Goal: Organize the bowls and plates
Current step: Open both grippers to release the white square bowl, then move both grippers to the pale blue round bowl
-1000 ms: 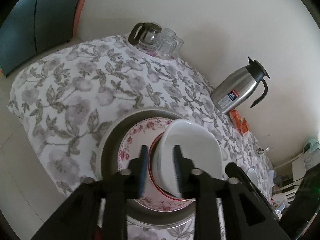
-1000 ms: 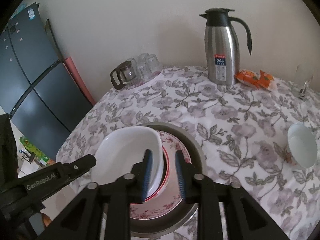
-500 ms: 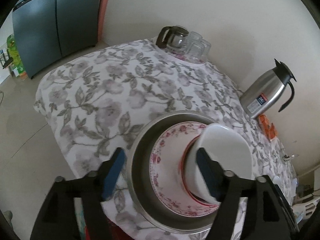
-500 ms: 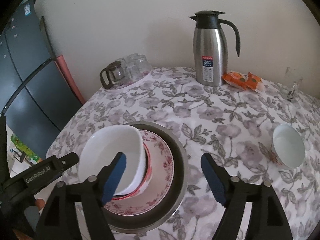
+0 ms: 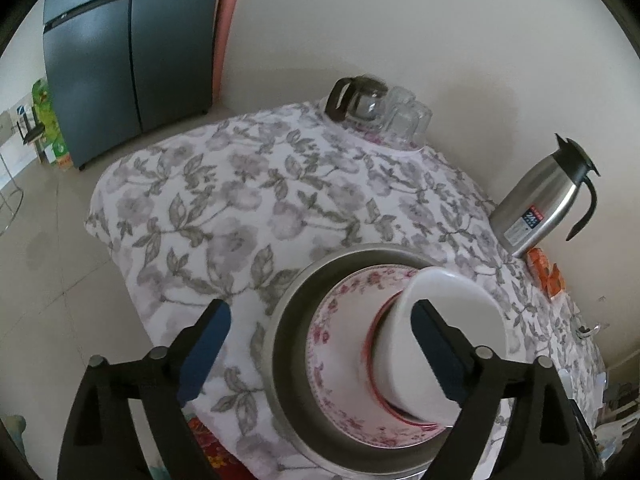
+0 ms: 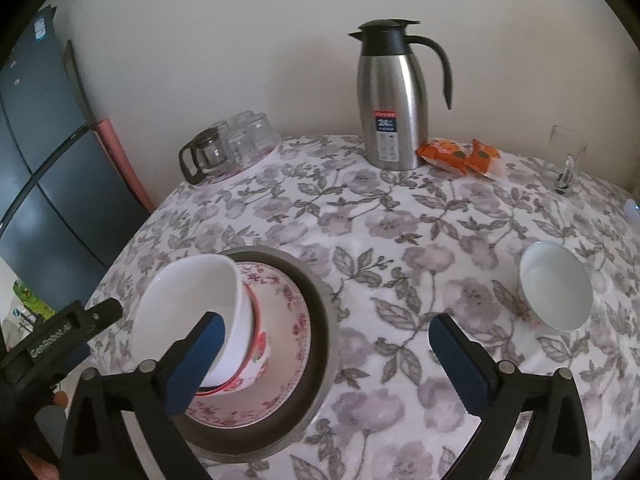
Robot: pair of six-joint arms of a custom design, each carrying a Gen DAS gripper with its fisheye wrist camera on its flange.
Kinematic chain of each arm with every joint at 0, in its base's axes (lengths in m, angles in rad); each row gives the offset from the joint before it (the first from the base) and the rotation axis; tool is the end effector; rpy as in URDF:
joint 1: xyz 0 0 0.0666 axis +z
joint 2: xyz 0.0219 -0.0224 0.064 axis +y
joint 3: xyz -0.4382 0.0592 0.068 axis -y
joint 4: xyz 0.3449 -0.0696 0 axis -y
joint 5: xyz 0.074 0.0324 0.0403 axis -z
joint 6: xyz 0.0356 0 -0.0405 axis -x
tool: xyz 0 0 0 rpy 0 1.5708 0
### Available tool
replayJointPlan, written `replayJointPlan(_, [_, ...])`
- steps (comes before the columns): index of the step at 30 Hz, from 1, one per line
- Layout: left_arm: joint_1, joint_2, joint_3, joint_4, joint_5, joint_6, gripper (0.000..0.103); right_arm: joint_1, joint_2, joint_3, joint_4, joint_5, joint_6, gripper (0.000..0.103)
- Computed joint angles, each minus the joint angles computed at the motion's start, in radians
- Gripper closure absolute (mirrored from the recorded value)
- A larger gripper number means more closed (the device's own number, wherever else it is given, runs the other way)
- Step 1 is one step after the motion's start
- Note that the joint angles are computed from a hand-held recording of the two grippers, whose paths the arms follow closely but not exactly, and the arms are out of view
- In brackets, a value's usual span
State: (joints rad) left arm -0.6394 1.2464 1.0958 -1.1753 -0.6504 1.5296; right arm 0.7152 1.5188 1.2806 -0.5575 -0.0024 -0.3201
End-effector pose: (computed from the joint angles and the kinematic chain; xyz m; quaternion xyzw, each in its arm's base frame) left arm 0.2632 -0.1694 0.4165 -0.4401 0.8321 0.0459 0.3344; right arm 0.3616 0.3137 0.4119 -0.1822 0.9077 0.1880 0.3279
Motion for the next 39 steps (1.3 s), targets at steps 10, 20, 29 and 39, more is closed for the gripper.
replayJointPlan(10, [-0.077, 0.082, 0.12, -0.007, -0.115, -0.115, 0.003, -0.099, -0.049, -0.032, 0.005, 0.002, -0.014, 0.0])
replayJointPlan(20, [-0.114, 0.198, 0.28, 0.083, -0.06, -0.379, 0.003, -0.245, -0.07, -0.057, -0.01, -0.008, -0.05, 0.0])
replayJointPlan(29, [-0.112, 0.378, 0.471, 0.135, 0.06, -0.58, 0.003, -0.384, -0.072, -0.088, 0.003, -0.033, -0.083, 0.0])
replayJointPlan(39, [-0.106, 0.53, 0.564, 0.247, 0.163, -0.693, 0.003, -0.49, -0.026, -0.105, 0.028, -0.069, -0.098, 0.0])
